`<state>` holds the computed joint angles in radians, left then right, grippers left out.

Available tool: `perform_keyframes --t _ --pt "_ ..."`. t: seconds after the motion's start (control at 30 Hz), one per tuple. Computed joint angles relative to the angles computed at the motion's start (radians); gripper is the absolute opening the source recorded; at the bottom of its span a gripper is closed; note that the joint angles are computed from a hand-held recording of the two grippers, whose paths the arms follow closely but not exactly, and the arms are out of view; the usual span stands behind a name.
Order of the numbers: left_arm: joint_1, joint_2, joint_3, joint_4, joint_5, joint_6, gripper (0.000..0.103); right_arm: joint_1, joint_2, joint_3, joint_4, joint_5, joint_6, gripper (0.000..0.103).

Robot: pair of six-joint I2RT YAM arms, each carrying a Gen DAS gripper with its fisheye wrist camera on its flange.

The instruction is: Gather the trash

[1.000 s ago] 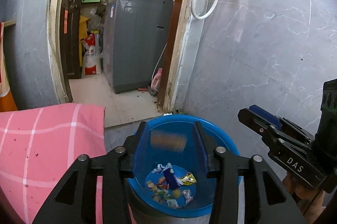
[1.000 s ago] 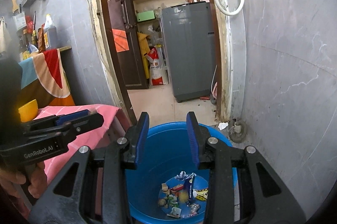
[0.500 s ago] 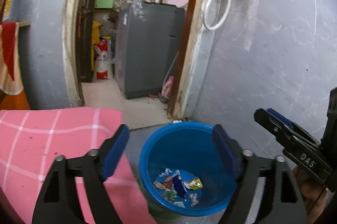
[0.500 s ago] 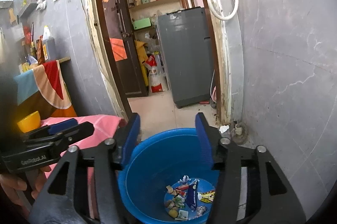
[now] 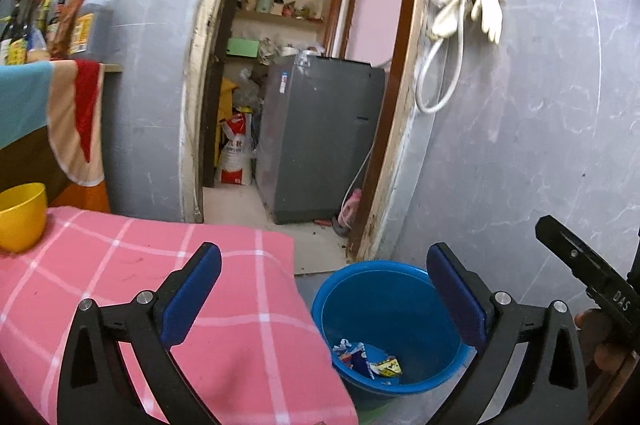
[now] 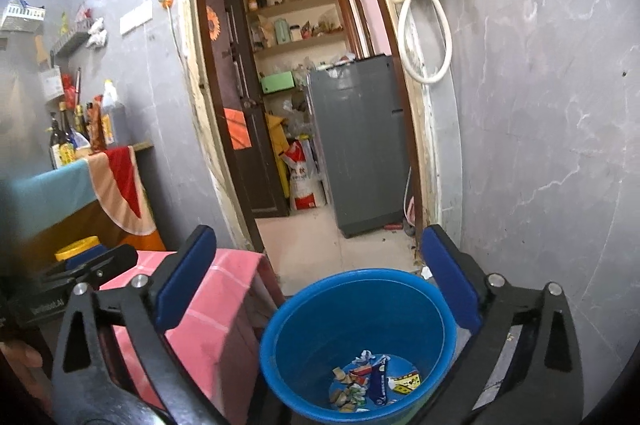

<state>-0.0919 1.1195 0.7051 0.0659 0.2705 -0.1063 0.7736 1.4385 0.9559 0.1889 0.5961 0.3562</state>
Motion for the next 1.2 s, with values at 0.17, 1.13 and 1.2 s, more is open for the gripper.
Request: perform_keyframes --t 0.17,1.13,1.2 --pt "0.063 -0.146 -0.054 -0.075 0.053 -0.007 0.101 0.115 -0.062 -0.01 -0.035 0.122 -0.015 0.103" --pt "0.97 -0.791 -0.235 -0.697 0.709 0.358 0.101 0.684 0.03 0.063 -0.423 0.705 0.388 0.103" --pt "1.052 -0.815 -0.243 -0.744 0.765 0.416 0.101 0.702 0.056 0.084 -0.484 0.725 0.445 0.103"
